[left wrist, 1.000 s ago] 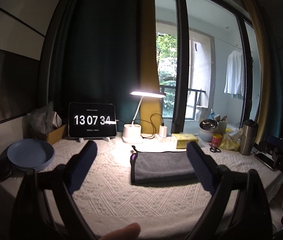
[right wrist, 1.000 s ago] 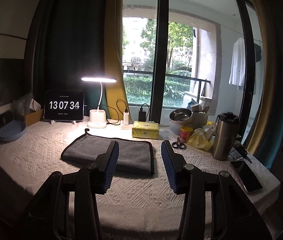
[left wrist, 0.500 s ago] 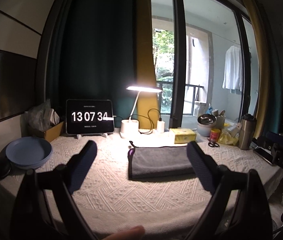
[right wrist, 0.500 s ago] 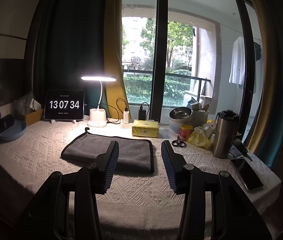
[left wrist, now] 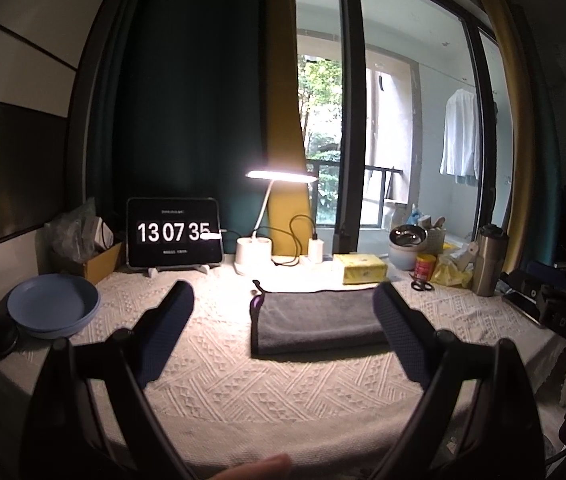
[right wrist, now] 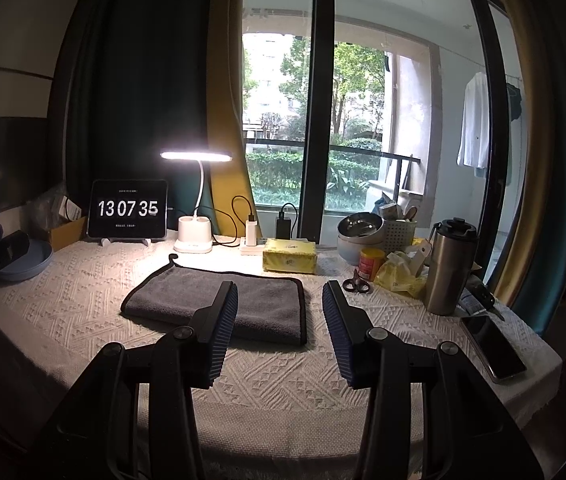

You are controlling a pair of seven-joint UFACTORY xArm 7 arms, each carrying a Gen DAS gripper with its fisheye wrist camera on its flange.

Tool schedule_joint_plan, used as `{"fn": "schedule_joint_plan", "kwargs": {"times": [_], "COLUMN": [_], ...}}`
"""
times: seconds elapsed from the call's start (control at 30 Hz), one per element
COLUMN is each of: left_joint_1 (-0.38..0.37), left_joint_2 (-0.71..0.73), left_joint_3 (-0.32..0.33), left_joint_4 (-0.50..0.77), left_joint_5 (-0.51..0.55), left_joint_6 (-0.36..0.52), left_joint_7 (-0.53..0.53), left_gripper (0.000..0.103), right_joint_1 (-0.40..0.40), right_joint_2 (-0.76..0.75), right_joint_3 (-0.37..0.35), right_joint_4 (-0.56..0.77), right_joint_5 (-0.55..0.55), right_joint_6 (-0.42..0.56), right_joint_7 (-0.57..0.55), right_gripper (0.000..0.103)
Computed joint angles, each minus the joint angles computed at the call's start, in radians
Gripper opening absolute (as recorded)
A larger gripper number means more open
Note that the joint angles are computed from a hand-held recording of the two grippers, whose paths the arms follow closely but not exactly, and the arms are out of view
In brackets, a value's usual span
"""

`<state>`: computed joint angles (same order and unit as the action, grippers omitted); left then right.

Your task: Fold towel

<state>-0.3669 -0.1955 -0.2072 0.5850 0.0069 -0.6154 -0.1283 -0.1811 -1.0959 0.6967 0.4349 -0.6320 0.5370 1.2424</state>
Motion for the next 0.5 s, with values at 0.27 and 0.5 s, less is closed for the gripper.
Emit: {"fn": "schedule_joint_plan", "kwargs": {"times": [0.27,0.5], "left_joint_1": [0.0,-0.004], "left_joint_2": [0.0,-0.003], "left_joint_3": [0.0,0.003], "left_joint_4": [0.001,-0.001], "left_joint_5": [0.002,0.015], "left_joint_6": [0.002,0.007], "left_joint_7": [-0.001,-0.006], "left_gripper": [0.092,0.092], "right_joint_1": [0.004,0.006], "right_joint_2": [-0.001,0.0], "right_joint_3": [-0.001,-0.003], "right_joint_4": [-0.002,-0.002], "right_joint_5": [-0.002,-0.004], "right_joint_6": [0.002,0.003], "right_joint_7": [0.003,0.003], "right_gripper": [0.047,0.047]}}
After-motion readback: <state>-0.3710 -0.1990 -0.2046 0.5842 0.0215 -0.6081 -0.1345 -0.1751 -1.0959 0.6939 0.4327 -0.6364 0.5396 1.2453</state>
